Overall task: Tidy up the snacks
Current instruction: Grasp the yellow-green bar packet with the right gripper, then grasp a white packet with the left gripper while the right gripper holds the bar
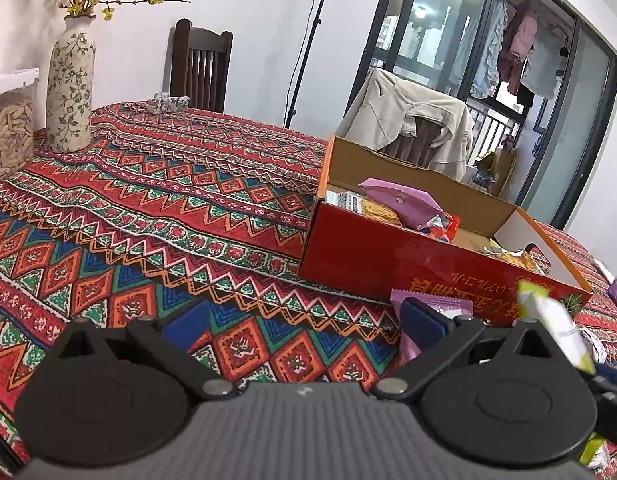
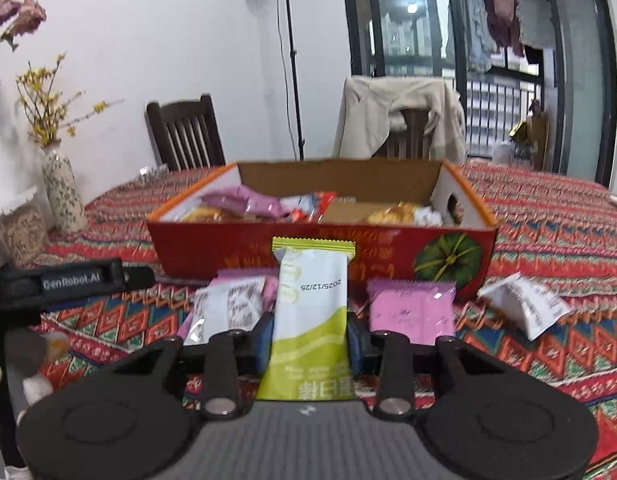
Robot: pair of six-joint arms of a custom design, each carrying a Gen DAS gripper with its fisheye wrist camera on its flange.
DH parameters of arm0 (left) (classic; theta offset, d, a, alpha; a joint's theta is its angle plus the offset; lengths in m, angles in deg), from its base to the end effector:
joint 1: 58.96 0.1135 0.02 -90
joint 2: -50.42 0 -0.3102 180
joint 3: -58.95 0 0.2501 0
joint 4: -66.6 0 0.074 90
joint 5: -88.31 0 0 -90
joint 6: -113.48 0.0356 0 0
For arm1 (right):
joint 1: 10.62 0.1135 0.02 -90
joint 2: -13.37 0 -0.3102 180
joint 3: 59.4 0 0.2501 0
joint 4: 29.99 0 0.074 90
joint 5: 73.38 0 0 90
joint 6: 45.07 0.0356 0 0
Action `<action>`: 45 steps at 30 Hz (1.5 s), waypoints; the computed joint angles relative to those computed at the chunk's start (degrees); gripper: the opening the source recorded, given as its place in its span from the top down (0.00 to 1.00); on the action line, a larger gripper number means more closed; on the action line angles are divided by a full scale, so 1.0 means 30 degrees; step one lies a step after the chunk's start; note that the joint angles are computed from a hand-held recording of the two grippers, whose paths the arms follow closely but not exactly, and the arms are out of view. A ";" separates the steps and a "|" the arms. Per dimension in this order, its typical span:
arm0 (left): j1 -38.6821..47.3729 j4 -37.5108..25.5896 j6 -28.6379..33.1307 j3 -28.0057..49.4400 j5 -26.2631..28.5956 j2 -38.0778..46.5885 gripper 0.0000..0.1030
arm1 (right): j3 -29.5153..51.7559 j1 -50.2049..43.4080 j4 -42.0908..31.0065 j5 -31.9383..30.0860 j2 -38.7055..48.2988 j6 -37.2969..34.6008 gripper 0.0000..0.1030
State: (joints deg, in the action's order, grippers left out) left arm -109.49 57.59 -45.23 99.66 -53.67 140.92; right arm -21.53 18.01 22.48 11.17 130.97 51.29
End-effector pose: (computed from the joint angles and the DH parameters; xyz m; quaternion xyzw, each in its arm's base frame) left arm 0.1703 -0.1627 0.1506 -0.2531 0.8363 0.0049 0.4864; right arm 0.2666 0.1494 0.0922 -0.1890 0.8320 0.1950 0.4837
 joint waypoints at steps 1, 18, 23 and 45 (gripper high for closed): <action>0.0015 -0.0166 0.0010 0.0121 0.0027 0.0049 0.00 | -0.0075 -0.0230 0.0222 -0.0094 -0.0042 -0.0015 0.66; -0.0931 -0.6166 0.1110 0.7589 0.0698 0.3985 0.00 | 0.0484 -0.4385 0.4079 -0.1802 0.2567 -0.0273 0.65; -0.0615 -0.8227 -0.0080 0.9715 0.1515 0.5600 0.00 | 0.0344 -0.4579 0.5264 -0.2570 0.3328 -0.0036 0.65; -0.1487 -0.6490 -0.0061 0.8712 0.0617 0.5389 0.55 | -0.0175 -0.4885 0.6597 -0.3446 0.3839 0.0083 0.65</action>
